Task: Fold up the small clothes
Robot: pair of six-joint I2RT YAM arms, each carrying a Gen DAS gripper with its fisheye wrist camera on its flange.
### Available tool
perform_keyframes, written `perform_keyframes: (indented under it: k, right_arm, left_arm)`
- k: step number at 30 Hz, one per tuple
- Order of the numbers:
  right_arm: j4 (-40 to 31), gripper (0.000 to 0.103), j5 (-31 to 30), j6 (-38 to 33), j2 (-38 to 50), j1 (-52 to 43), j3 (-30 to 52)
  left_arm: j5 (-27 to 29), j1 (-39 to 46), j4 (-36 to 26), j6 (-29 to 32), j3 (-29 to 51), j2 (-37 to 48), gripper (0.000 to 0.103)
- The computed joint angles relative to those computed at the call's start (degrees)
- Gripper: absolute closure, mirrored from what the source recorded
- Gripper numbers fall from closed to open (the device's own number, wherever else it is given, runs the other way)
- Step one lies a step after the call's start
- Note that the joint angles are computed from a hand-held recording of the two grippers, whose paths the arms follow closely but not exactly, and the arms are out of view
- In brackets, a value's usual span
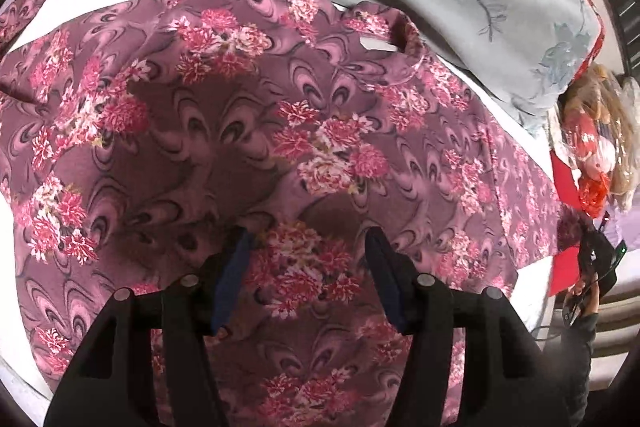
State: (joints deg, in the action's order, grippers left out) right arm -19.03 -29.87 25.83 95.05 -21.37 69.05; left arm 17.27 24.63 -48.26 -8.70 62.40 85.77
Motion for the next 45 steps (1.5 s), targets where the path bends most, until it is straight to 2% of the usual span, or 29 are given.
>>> perform_keyframes:
  k: [6,16,21,26,30,33,34,38,39,40,41,43,45]
  right_arm:
    - [-4.1,0.097,0.1,-2.8,-6.1,12.5,1.2]
    - [-2.7,0.096,8.9,4.7,-4.7,41.4,2.2]
    - [-3.3,0.095,14.8,7.8,1.1,55.3,8.0]
    - [-6.2,0.092,18.9,8.1,9.8,67.0,18.9]
    - [-5.6,0.092,18.8,10.4,14.9,73.3,23.5]
    - [-8.5,0.082,18.6,11.3,18.8,76.7,26.8]
    - [-9.1,0.074,18.0,11.8,19.5,77.5,26.9]
    - [-4.4,0.067,14.1,13.7,13.4,78.6,16.7]
    - [-2.4,0.066,14.0,13.9,9.9,78.2,12.3]
    - [-1.3,0.06,14.4,14.1,6.6,77.6,8.6]
    - [-0.7,0.053,15.3,14.2,2.6,76.5,4.5]
    - [-0.9,0.051,16.8,14.0,-3.3,74.1,-0.9]
    - [-2.5,0.051,17.8,13.5,-9.0,70.3,-5.2]
  left_arm:
    - [6.7,5.3,-2.6,2.2,0.0,-1.1,0.045]
    - [13.2,15.5,-9.6,12.1,4.1,0.9,0.045]
    - [15.5,20.4,-12.3,16.4,7.0,3.5,0.045]
    - [18.1,25.0,-14.5,20.3,8.5,4.9,0.045]
    - [19.5,27.6,-15.9,22.7,9.0,5.5,0.045]
    - [20.6,28.3,-17.3,23.4,9.0,5.9,0.045]
    - [21.1,28.4,-17.9,23.6,9.0,6.0,0.045]
    - [23.1,26.4,-18.5,22.9,7.7,5.7,0.045]
    - [23.5,24.9,-18.1,22.1,6.9,5.6,0.044]
    - [23.6,23.5,-17.5,21.0,6.3,5.5,0.039]
    - [23.4,21.8,-16.6,19.6,5.8,5.8,0.037]
    - [22.5,18.0,-13.4,15.2,4.9,6.4,0.037]
    - [20.9,14.7,-8.9,9.7,3.8,5.8,0.029]
